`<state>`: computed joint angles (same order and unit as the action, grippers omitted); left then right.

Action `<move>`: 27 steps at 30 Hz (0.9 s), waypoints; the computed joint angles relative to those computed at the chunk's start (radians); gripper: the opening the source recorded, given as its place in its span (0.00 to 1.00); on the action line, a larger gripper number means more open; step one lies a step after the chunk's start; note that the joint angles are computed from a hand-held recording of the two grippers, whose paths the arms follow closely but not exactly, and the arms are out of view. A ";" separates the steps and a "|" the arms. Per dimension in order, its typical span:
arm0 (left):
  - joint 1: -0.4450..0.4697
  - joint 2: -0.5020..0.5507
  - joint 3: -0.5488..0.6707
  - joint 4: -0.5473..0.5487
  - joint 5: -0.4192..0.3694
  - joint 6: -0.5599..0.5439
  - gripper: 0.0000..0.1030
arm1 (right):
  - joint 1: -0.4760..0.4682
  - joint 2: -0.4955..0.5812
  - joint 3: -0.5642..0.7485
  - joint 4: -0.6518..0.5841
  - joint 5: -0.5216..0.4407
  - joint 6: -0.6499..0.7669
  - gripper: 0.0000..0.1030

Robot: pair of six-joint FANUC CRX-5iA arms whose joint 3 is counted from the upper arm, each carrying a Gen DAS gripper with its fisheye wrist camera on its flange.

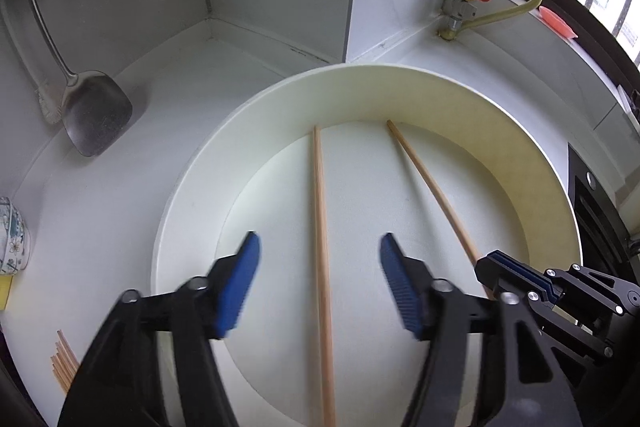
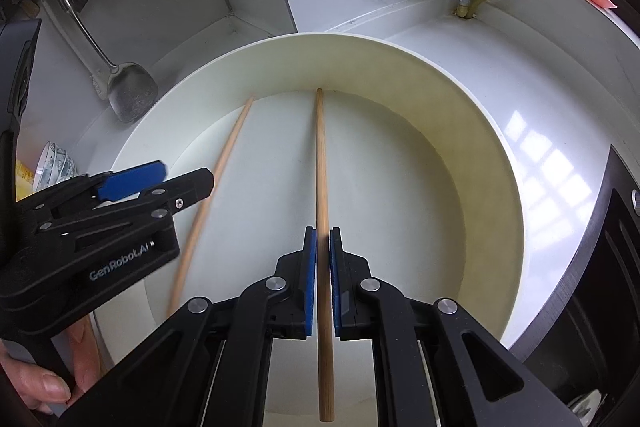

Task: Organize utensils
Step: 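Open the right gripper to drop the chopstick into the basin, then move the right gripper back to the chopstick row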

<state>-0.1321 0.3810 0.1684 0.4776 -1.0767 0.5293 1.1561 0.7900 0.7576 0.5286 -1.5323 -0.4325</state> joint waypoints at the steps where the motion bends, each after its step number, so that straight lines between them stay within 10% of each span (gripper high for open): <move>1: 0.004 -0.005 -0.005 0.008 0.007 -0.001 0.68 | 0.003 0.003 0.007 0.004 -0.012 0.002 0.07; 27: 0.131 -0.178 -0.104 -0.032 0.021 0.102 0.92 | 0.068 0.062 0.190 0.075 -0.137 0.120 0.61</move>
